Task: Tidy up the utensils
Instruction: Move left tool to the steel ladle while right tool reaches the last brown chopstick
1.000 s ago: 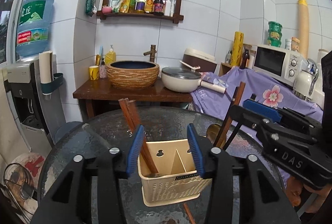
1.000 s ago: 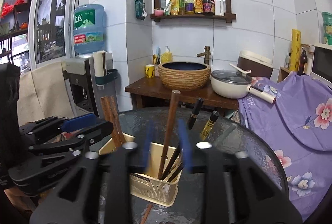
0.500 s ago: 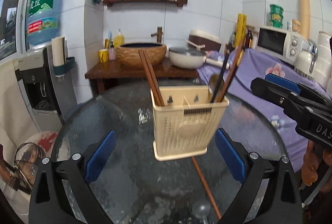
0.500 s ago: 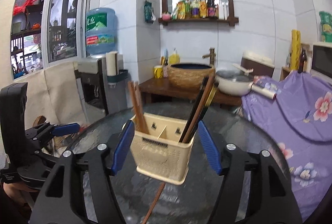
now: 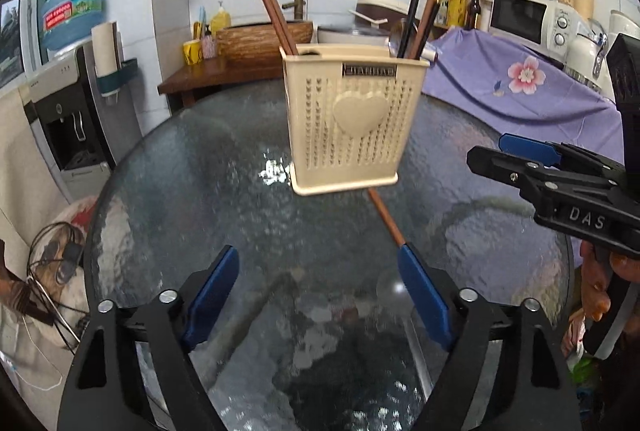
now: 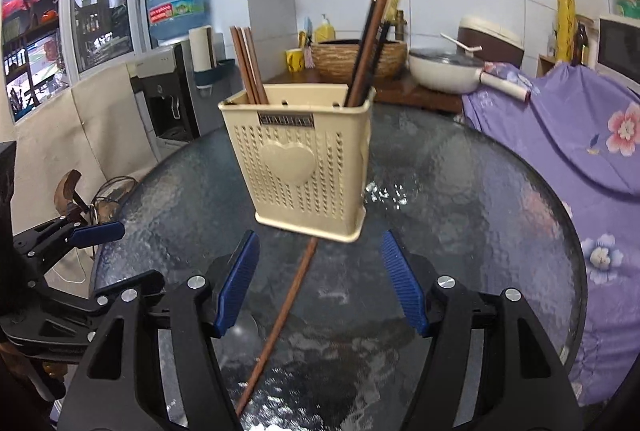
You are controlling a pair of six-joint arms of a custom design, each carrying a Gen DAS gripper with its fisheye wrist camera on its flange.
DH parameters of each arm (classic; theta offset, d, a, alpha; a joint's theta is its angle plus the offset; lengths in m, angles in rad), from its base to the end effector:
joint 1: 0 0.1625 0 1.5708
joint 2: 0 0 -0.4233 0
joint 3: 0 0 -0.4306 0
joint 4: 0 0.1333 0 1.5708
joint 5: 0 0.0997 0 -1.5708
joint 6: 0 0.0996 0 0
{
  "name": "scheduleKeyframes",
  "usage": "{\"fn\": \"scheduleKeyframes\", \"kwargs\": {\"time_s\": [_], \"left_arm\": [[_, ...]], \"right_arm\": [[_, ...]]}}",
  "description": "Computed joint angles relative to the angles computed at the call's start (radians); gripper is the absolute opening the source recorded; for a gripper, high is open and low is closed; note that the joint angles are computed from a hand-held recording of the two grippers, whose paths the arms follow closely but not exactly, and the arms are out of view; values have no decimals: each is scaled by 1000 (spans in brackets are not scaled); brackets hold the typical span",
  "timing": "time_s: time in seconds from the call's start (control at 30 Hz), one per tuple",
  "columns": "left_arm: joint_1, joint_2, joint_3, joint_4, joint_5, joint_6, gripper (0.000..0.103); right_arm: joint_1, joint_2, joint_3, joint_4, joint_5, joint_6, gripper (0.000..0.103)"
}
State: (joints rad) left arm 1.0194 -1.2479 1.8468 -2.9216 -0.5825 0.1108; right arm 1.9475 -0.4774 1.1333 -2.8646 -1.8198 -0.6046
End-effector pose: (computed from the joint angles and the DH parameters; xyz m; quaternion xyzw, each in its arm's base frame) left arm -0.1300 -0.6247 0.3493 0.1015 0.8310 -0.4118 0.3599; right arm 0.4156 -0.7549 0.0762 0.4096 -0.8494 0.2957 0.1525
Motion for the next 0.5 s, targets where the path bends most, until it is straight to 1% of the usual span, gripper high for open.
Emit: {"fn": "scheduleKeyframes", "kwargs": {"time_s": [0.27,0.5], "left_arm": [[3,-18,51,114,-37,-94,62],[-4,-26,70,172,-44,-128,59]], "right_arm": [[-15,-1,32,17,-40,23,64],[-19,-1,27,22,-61,42,64]]}}
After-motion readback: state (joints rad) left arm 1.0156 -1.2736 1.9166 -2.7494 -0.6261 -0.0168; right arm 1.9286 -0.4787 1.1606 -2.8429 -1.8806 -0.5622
